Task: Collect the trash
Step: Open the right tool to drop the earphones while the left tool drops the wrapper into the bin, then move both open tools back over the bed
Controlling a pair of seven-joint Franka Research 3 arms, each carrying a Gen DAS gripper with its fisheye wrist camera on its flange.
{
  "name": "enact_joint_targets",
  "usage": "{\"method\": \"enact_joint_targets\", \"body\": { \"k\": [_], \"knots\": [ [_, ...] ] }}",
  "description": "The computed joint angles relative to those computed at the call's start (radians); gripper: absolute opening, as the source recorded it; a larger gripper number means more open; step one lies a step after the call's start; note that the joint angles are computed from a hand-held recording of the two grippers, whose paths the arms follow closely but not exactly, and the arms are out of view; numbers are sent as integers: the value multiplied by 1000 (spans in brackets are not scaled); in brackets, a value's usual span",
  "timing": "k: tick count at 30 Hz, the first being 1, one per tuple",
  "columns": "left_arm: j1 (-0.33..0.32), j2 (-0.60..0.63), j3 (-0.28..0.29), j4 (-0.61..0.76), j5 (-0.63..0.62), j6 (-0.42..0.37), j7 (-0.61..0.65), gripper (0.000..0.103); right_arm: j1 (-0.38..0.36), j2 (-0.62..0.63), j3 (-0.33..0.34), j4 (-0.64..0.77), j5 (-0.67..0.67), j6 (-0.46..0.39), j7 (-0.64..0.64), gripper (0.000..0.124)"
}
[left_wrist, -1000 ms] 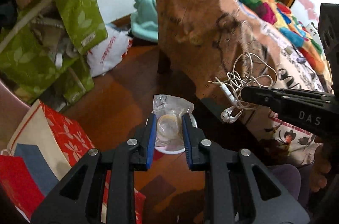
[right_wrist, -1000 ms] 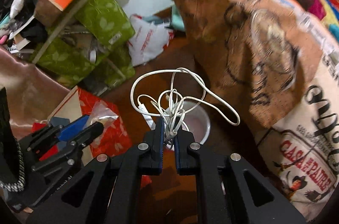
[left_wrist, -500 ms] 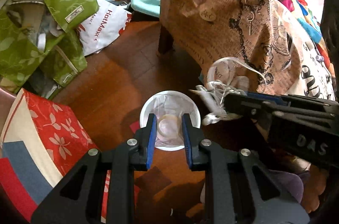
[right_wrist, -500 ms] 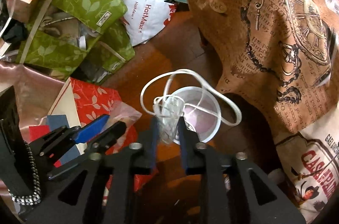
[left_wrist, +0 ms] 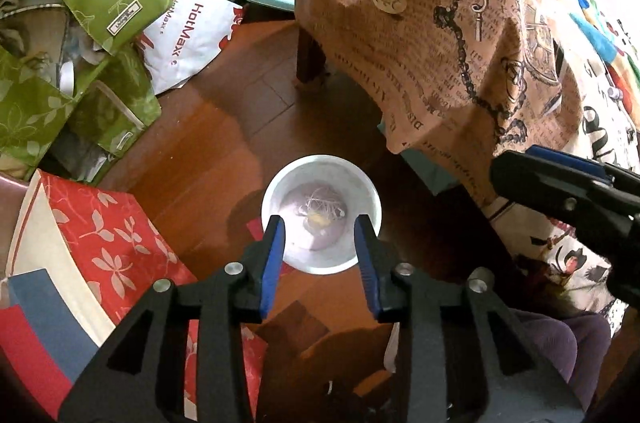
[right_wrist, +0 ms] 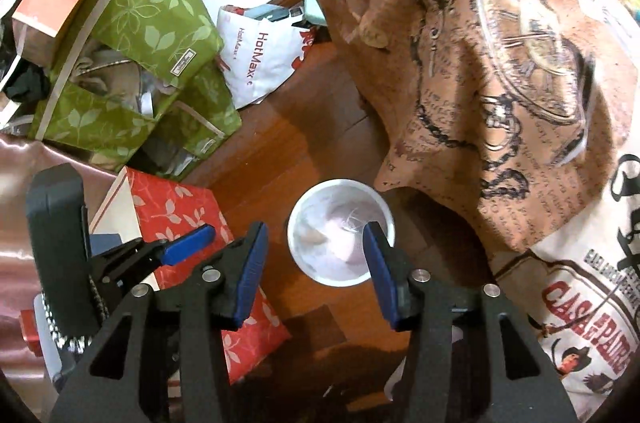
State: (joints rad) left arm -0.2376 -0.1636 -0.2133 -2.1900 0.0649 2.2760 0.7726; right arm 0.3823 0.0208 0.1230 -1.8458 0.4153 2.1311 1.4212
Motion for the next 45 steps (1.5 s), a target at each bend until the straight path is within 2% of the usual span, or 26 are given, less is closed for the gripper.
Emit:
{"method": "enact_joint_targets", "body": {
  "k": [11,15,27,36,40,45],
  "knots": [
    [-16,-125,-32,-10,102,-40,-66,35,-4,-168,-4,-125,-39,82,-38,46],
    [-25,-178,-49,3,150,-52,-99,35,-9,-252,-2,-174,-60,138,-47,46],
    [-40,-241,-130,128,321,-54,-213,35,-44,-489,-28,-306,-66,281,-56,46],
    [-66,-137,-199,310,461,-32,-275,46,-117,-632,-65,-372,-74,352,-47,46],
    [-98,-17,-222,448,533,-38,-277,48,-160,-658,-90,-379,-85,361,-51,46],
    [-179,160,-214,634,596,-49,-259,49,-220,-674,-123,-388,-103,363,-63,46]
  ]
}}
